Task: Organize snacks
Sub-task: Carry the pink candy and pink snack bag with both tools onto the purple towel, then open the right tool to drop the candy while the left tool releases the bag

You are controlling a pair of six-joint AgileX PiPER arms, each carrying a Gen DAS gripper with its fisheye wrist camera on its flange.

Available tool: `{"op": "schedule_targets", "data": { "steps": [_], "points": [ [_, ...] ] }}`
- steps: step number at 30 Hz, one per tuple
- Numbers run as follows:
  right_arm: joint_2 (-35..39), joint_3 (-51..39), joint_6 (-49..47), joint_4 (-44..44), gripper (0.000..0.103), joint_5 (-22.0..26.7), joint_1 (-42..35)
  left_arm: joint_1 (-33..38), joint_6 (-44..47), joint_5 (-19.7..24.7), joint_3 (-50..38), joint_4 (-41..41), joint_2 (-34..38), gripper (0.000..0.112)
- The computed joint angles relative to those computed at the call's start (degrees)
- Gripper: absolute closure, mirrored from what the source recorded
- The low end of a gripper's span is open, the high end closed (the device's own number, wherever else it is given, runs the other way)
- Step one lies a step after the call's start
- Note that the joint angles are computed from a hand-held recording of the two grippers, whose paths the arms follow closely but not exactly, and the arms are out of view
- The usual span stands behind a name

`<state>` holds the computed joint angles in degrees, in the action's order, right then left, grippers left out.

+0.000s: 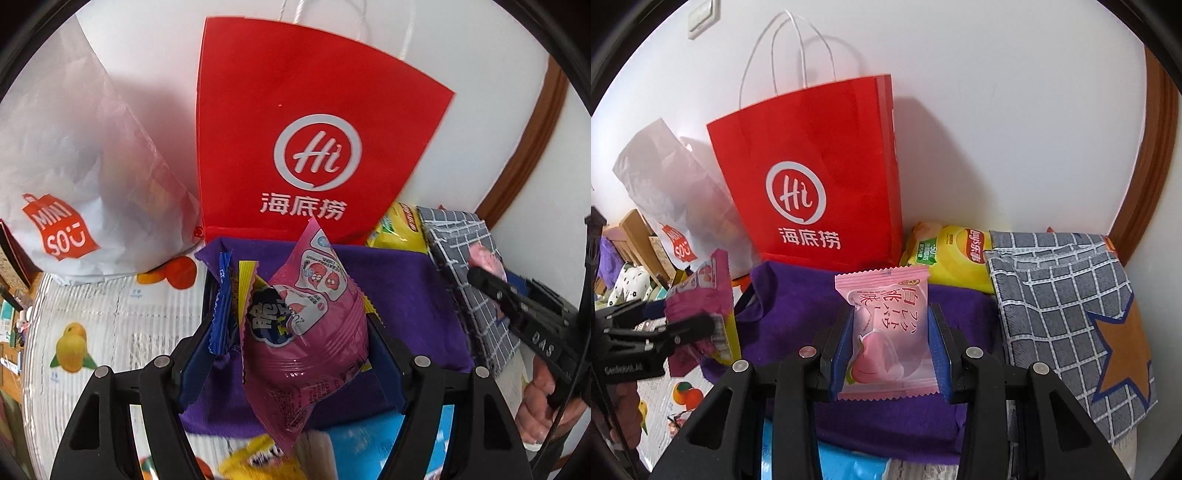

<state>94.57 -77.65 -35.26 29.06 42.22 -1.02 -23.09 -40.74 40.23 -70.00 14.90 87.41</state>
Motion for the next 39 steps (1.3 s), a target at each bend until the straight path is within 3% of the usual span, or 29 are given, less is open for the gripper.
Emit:
{"op": "schedule_targets", "data": {
  "steps": [13,39],
  "points": [
    [8.4,-2.8,-0.8,-3.0,0.064,-1.0,1.8,4.1,7.4,-3.1,-3.7,-6.0,9.6,0.038],
    [15.8,-5.1,0.8,-7.1,0.064,0.1,3.4,4.6,10.9,0.1,-7.4,-8.9,16.5,0.037]
  ]
}}
